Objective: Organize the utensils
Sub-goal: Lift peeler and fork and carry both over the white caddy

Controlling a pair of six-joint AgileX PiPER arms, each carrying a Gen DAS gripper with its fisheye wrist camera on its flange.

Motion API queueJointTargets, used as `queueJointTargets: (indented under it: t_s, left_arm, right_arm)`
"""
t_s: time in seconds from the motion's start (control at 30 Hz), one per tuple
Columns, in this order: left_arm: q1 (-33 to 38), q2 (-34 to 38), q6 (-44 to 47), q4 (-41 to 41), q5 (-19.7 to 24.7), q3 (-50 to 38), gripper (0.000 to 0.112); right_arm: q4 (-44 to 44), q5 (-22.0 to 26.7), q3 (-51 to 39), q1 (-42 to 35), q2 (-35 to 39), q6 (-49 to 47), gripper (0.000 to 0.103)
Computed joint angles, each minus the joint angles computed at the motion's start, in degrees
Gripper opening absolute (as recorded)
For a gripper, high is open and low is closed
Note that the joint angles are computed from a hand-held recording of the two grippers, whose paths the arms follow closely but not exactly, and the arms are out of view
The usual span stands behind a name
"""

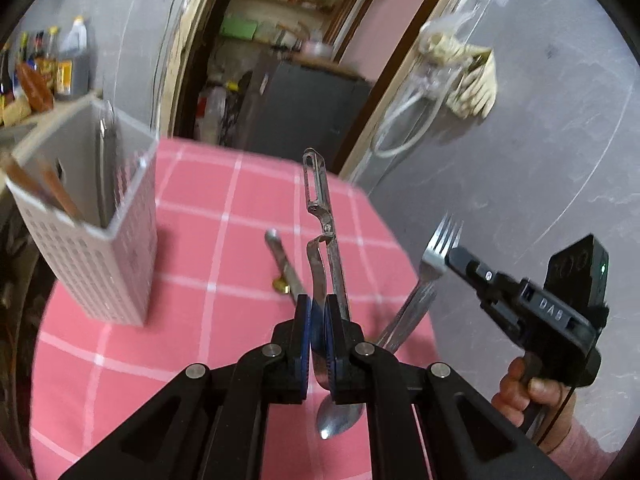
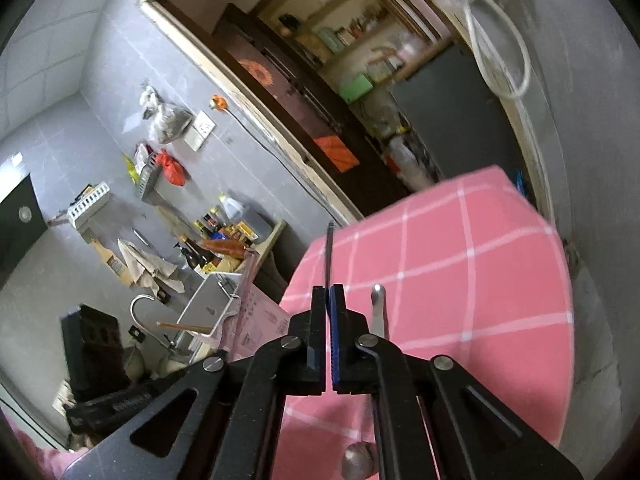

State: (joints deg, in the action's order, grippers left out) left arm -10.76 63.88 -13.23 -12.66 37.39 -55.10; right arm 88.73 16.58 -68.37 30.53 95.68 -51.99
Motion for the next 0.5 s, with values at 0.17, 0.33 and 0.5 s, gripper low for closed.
queueJointTargets:
  t_s: [0.17, 0.33, 0.5]
  left_arm:
    - [0.74, -3.0, -1.65, 2.95, 1.41, -3.44, 0.007]
    - [6.3, -5.21, 3.95, -0.59, 2.94, -6.41, 0.007]
    - [15.41, -5.86, 14.11, -9.43, 4.52, -8.41, 0.007]
  right_arm:
    - [-4.95, -0.84, -3.98, 1.23, -0.8, 3.41, 0.002]
    - [-11.35, -2.03, -8.89, 3.17, -0.61, 8.93, 0.002]
    - [-14.94, -2.73, -16.31, 5.98, 2.29, 12.34, 0.002]
